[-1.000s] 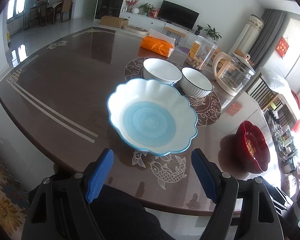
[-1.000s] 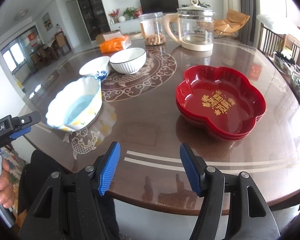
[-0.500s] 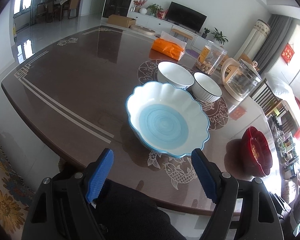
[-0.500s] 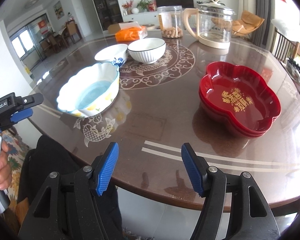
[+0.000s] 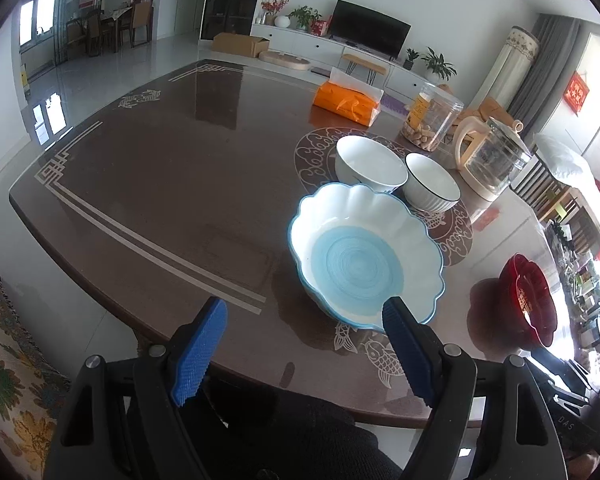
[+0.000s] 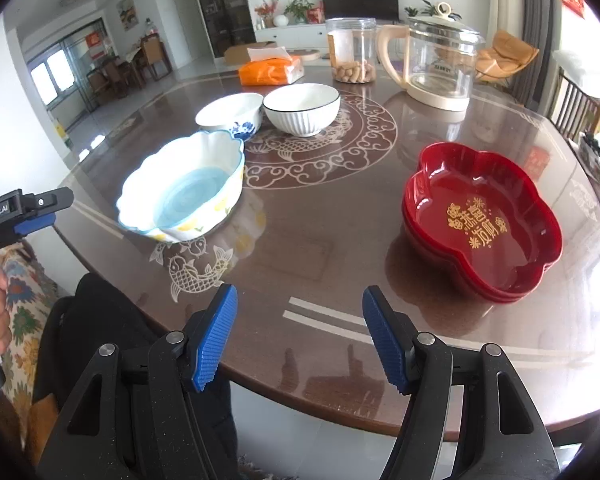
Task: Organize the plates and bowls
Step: 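Grasp the rim of the blue-rimmed white scalloped bowl with the right gripper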
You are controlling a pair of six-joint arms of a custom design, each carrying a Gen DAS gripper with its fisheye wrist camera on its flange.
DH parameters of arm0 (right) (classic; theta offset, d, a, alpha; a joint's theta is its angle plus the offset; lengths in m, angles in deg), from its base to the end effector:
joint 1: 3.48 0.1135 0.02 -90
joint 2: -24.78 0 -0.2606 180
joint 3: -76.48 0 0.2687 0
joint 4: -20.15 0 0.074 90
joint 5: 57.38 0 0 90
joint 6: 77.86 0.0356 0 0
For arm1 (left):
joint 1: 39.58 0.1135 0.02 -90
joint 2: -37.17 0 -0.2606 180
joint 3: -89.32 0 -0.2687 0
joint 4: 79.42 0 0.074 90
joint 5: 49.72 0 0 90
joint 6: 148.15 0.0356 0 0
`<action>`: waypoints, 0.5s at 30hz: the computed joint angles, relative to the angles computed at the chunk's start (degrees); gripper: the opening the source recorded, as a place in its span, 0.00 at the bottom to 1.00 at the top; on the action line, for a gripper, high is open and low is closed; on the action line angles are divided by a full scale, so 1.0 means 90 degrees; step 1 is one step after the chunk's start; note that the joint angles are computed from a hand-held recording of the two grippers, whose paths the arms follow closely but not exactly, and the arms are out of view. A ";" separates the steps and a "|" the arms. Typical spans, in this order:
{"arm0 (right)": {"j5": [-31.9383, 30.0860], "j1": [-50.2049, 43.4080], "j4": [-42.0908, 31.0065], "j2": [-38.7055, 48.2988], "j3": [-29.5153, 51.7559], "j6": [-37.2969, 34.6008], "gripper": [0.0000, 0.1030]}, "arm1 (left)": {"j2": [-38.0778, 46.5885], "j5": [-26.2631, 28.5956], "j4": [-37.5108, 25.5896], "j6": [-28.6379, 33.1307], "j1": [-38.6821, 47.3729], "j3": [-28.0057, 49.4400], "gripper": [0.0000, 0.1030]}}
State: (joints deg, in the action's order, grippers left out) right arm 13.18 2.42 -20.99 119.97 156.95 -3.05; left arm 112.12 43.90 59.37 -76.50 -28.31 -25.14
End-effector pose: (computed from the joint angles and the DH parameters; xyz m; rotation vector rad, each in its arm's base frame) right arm 0.3607 0.0492 0.2157 -0.5866 2.4330 0.3646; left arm 0.2818 0.0539 0.2366 -0.6010 2.3817 -0.1317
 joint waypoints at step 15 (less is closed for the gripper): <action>-0.0110 0.1146 -0.3231 0.5081 0.7105 0.0187 0.66 | 0.3324 0.0466 -0.0492 0.0329 0.0366 0.2340 0.49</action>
